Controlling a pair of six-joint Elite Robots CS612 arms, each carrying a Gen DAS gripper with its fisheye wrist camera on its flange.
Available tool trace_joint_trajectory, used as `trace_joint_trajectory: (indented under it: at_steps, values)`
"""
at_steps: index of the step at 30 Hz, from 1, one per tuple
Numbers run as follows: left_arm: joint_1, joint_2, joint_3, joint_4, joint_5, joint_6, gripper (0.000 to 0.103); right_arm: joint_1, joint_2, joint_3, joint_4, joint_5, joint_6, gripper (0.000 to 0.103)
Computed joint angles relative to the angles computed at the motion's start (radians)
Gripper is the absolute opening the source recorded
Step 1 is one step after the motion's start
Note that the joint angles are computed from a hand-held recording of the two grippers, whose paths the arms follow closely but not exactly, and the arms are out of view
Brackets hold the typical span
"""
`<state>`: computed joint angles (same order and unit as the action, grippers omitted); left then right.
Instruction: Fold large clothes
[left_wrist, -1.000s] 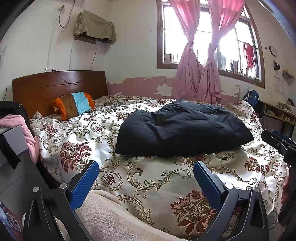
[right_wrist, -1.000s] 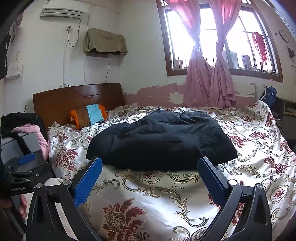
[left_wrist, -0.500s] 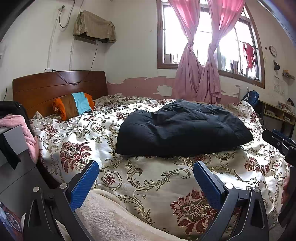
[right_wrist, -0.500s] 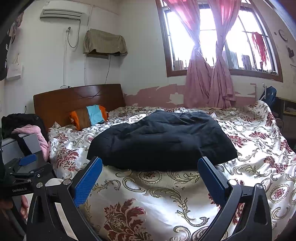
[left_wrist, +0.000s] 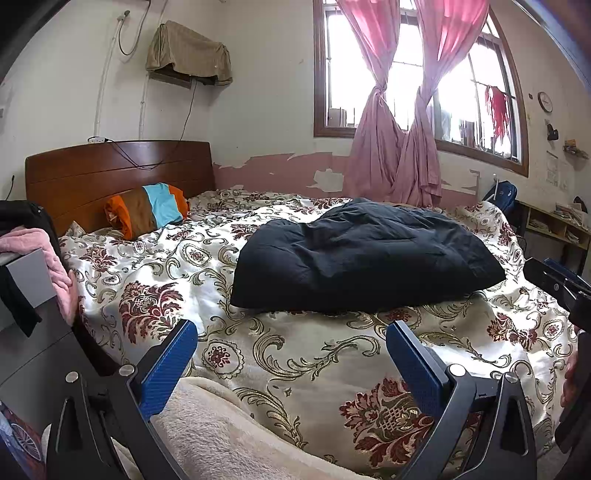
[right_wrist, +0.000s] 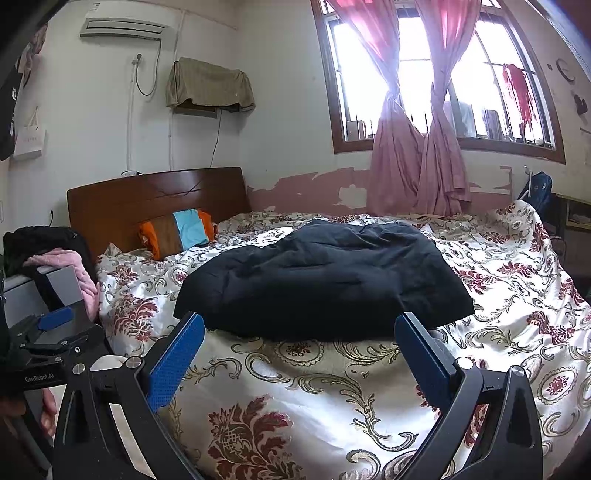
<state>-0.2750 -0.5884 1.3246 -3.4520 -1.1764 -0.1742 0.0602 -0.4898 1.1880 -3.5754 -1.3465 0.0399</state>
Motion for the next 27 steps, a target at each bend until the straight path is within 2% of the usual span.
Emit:
trace_joint_trajectory:
  at_steps: [16, 22, 27]
  values:
    - [0.0, 0.0, 0.0, -0.001, -0.001, 0.0, 0.103, -0.002, 0.0, 0.001, 0.002, 0.004, 0.001, 0.101]
    - [0.004, -0.005, 0.007, 0.0, -0.046, -0.013, 0.103, -0.001, 0.0, 0.002, 0.003, 0.002, 0.001, 0.101]
    - [0.0, -0.006, 0.006, 0.007, -0.045, -0.011, 0.103, 0.0, 0.0, 0.001, -0.001, 0.003, 0.004, 0.101]
